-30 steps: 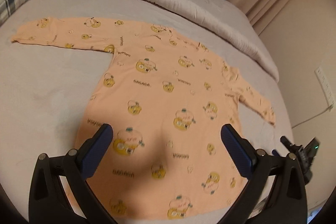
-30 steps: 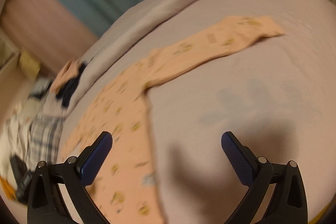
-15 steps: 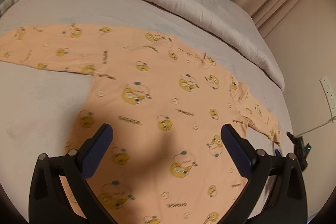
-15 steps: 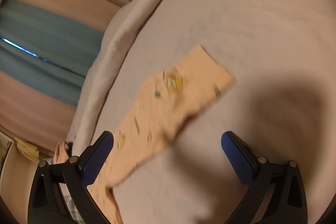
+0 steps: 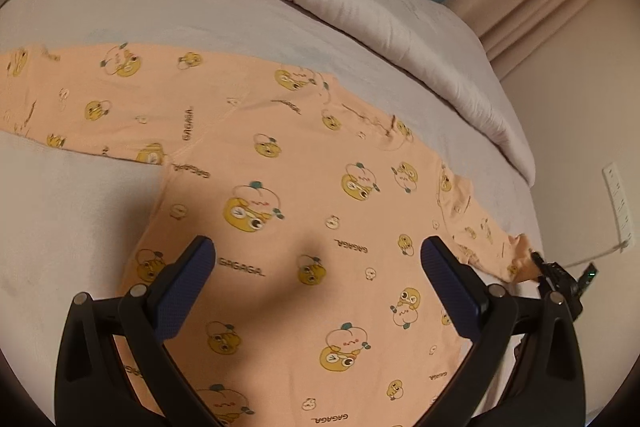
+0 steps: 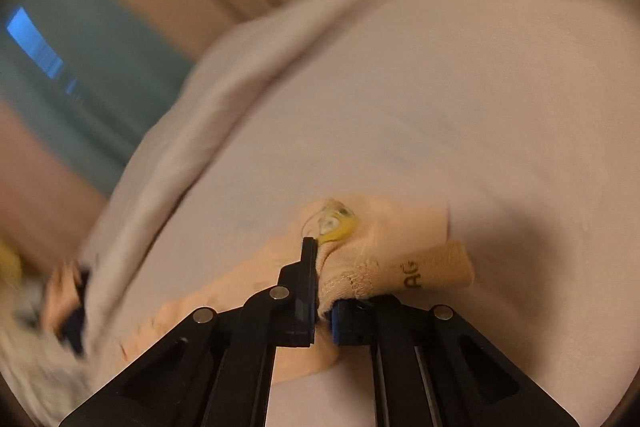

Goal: Fold small clothes
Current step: 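Fold the held sleeve across the shirt body and open the right tool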

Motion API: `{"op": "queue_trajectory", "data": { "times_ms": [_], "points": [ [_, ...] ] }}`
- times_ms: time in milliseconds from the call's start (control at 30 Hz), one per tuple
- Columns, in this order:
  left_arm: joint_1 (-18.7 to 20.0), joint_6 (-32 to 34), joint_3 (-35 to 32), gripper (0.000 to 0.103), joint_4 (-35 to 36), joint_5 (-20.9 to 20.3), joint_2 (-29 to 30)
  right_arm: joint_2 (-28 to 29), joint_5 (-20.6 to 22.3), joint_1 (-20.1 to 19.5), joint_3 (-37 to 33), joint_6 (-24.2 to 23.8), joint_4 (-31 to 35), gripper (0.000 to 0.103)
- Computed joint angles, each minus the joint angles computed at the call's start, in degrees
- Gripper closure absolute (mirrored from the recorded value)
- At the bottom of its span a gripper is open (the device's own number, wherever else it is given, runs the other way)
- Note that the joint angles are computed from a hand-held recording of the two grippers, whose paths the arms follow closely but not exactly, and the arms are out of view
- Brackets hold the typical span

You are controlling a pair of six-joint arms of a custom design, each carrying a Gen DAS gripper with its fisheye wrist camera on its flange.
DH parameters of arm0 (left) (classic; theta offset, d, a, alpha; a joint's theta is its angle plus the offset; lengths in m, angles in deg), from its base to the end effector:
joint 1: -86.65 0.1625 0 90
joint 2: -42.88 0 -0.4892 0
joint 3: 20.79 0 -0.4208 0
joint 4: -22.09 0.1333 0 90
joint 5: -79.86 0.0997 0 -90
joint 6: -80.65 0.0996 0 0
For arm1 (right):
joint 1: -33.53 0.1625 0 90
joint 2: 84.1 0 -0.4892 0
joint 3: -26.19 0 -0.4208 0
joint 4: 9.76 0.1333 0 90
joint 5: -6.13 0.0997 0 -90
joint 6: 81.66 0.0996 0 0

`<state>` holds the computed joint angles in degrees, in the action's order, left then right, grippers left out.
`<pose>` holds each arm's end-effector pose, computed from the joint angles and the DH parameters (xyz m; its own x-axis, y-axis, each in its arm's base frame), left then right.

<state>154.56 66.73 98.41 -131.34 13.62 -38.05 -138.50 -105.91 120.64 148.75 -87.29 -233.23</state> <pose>-0.0411 -0.5623 0.3448 -0.9676 -0.0217 -0.2517 0.1109 0.8587 -0.5004 0.0672 -0.5710 0.2217 -0.9062 0.3445 0.2451 -0.0682 0.4532 -0.8888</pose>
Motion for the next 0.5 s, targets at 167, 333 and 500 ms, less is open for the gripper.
{"op": "queue_trajectory", "data": {
  "times_ms": [167, 333, 500],
  "points": [
    [1.9, -0.1, -0.2, 0.000, -1.1, -2.9, -1.6, 6.6, -5.6, 12.8, -6.7, -18.3, 2.5, 0.096],
    [3.8, 0.2, -0.2, 0.000, -1.6, -3.8, -4.2, 16.4, -6.9, 21.0, -16.3, -24.9, 10.0, 0.096],
    [6.5, 0.1, 0.0, 0.000, -1.0, -2.7, -7.4, 28.1, -9.6, 25.3, -26.1, -31.3, 13.0, 0.096]
  ]
}}
